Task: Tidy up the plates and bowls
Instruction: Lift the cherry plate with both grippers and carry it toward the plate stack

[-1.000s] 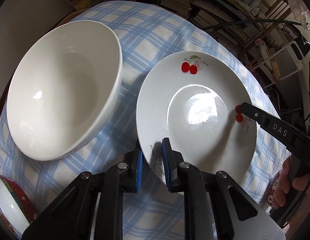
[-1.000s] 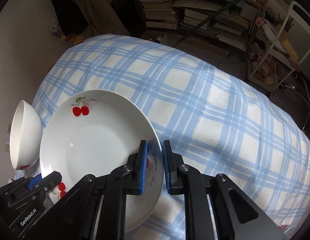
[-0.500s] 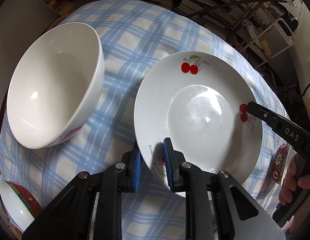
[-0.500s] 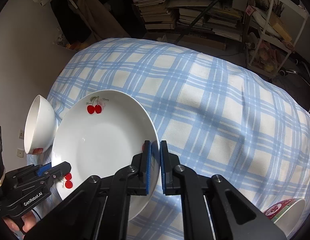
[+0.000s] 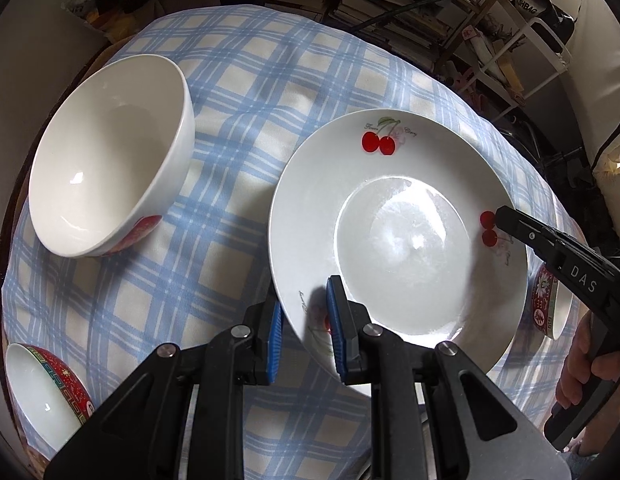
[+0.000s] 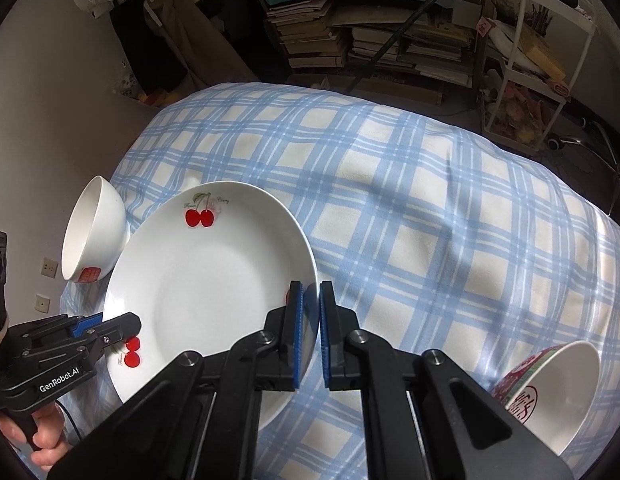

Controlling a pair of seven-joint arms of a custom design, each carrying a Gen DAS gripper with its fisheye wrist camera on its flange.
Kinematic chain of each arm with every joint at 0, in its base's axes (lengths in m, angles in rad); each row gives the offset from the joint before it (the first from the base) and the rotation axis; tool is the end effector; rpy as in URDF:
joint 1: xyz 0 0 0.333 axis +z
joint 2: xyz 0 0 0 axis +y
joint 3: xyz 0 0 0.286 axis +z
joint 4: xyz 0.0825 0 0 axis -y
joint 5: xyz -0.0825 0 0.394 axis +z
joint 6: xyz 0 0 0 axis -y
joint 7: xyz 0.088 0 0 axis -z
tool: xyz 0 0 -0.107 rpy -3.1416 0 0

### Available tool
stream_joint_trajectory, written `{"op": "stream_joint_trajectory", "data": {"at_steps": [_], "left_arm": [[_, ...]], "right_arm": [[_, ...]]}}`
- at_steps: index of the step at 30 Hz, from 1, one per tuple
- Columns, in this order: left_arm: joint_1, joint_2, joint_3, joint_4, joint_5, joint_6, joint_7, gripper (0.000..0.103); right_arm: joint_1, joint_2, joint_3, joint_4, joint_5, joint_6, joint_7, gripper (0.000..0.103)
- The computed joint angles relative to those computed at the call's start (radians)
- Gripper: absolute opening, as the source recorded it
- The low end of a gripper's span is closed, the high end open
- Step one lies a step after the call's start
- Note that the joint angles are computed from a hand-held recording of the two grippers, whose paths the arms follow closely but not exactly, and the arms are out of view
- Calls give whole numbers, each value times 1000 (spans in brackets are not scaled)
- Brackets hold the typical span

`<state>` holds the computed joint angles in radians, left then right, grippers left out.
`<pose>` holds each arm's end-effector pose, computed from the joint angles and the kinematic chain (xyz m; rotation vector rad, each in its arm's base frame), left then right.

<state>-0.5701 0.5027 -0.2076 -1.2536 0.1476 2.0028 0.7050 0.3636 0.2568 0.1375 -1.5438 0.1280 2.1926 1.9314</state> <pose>0.5434 -0.4772 0.4756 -2.2646 2.0873 -0.3992 0.5958 0.3209 0.5159 -1.9946 1.8500 0.0068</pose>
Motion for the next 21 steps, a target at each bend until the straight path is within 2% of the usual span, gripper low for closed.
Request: {"op": "stream_joint_trajectory", "data": {"at_steps": [4, 14, 21], "left_arm": [[-17, 13, -1, 33, 8, -39, -7, 21], [-18, -96, -32, -112, 1, 39, -7, 22], [-35, -132, -52, -143, 3, 38, -5, 22]], "right_arm": [[5, -20, -2, -6, -20, -39, 4, 9], [10, -194, -8, -192, -16, 15, 52, 9], [18, -315, -14, -314, -21, 20, 101, 9]]}}
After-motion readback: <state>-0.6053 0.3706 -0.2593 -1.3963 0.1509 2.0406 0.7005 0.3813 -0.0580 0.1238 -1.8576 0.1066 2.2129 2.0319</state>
